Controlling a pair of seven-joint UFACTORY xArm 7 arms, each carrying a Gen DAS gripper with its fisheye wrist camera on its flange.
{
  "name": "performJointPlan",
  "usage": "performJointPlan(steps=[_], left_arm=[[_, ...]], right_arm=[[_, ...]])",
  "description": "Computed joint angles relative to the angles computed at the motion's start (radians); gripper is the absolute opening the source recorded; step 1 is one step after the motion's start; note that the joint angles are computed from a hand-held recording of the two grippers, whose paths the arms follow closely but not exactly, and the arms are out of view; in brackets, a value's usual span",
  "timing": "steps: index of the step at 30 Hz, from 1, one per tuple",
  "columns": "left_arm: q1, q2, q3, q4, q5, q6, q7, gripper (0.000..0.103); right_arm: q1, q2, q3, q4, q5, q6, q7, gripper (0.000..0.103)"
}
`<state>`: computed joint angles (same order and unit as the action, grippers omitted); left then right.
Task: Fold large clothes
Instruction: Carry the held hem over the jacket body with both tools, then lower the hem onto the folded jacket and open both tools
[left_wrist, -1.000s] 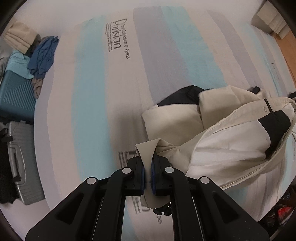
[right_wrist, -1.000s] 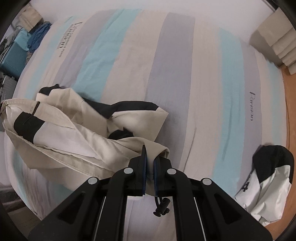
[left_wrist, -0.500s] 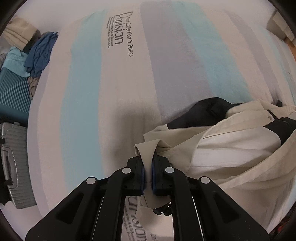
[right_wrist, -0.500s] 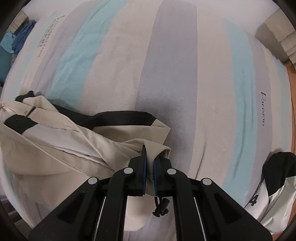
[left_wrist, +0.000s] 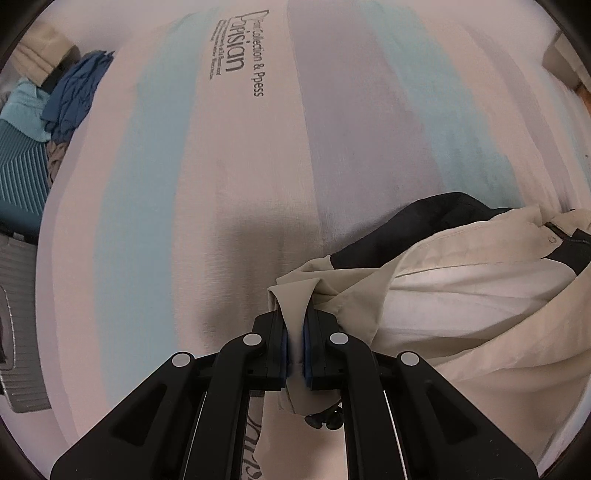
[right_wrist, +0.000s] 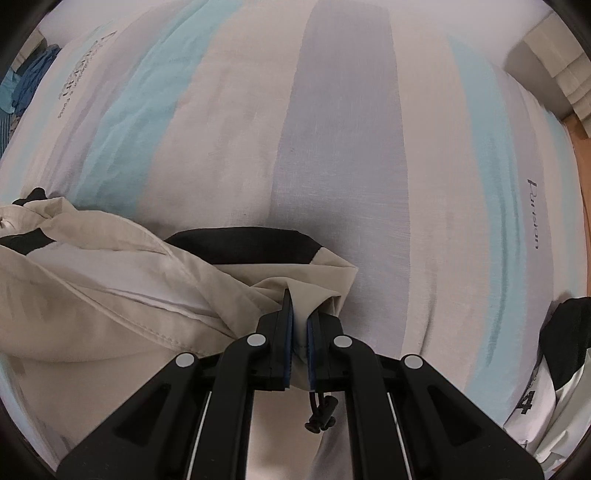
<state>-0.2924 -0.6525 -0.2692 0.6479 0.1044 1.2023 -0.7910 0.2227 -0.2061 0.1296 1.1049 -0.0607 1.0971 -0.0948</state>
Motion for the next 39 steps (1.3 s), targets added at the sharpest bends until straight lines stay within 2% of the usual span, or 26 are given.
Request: performJointPlan(steps=[5, 21, 22, 23, 24, 25, 26, 27, 28, 30, 35, 39], left_arm=[[0.003, -0.015, -0.005, -0.005, -0.001, -0.003, -0.021, 0.005], [0.016, -0.058, -0.031, 0.054, 0.019, 0.059, -0.057, 0.009], [0.018, -0.054, -0.035, 0.061, 0.023, 0.064, -0.062, 0.013], [0.022, -0.051, -0.043, 0.071, 0.031, 0.072, -0.072, 0.028], [0.024, -0.057, -0.049, 0.074, 0.04, 0.068, -0.082, 0.043], [0.03, -0.069, -0.06, 0.079, 0.058, 0.059, -0.101, 0.076], [0.039, -0.082, -0.076, 0.086, 0.082, 0.049, -0.124, 0.085], [0.041, -0.086, -0.083, 0.091, 0.091, 0.043, -0.135, 0.085], [0.041, -0.072, -0.089, 0.116, 0.1, 0.05, -0.131, 0.085], [0.032, -0.055, -0.098, 0.148, 0.105, 0.053, -0.125, 0.085], [-0.012, -0.024, -0.138, 0.216, 0.083, 0.043, -0.142, 0.095], [-0.078, 0.032, -0.181, 0.241, 0.017, -0.035, -0.189, 0.097]], right_arm=[[0.005, 0.005, 0.009, -0.011, -0.024, -0.028, 0.017, 0.005], [-0.016, -0.073, -0.014, -0.037, 0.026, -0.072, 0.011, 0.009], [-0.016, -0.08, -0.014, -0.039, 0.027, -0.075, 0.007, 0.013], [-0.014, -0.085, -0.015, -0.041, 0.035, -0.076, 0.0, 0.016], [-0.012, -0.088, -0.019, -0.039, 0.049, -0.072, -0.009, 0.024], [-0.009, -0.093, -0.023, -0.037, 0.068, -0.065, -0.016, 0.034], [-0.008, -0.103, -0.027, -0.037, 0.083, -0.069, -0.023, 0.039], [-0.007, -0.115, -0.032, -0.039, 0.098, -0.076, -0.035, 0.047], [-0.006, -0.124, -0.035, -0.039, 0.11, -0.079, -0.043, 0.069], [-0.007, -0.165, -0.034, -0.056, 0.126, -0.132, -0.036, 0.095], [0.023, -0.216, -0.028, -0.039, 0.174, -0.122, -0.071, 0.095], [0.073, -0.288, -0.006, -0.098, 0.232, -0.074, -0.076, 0.095]])
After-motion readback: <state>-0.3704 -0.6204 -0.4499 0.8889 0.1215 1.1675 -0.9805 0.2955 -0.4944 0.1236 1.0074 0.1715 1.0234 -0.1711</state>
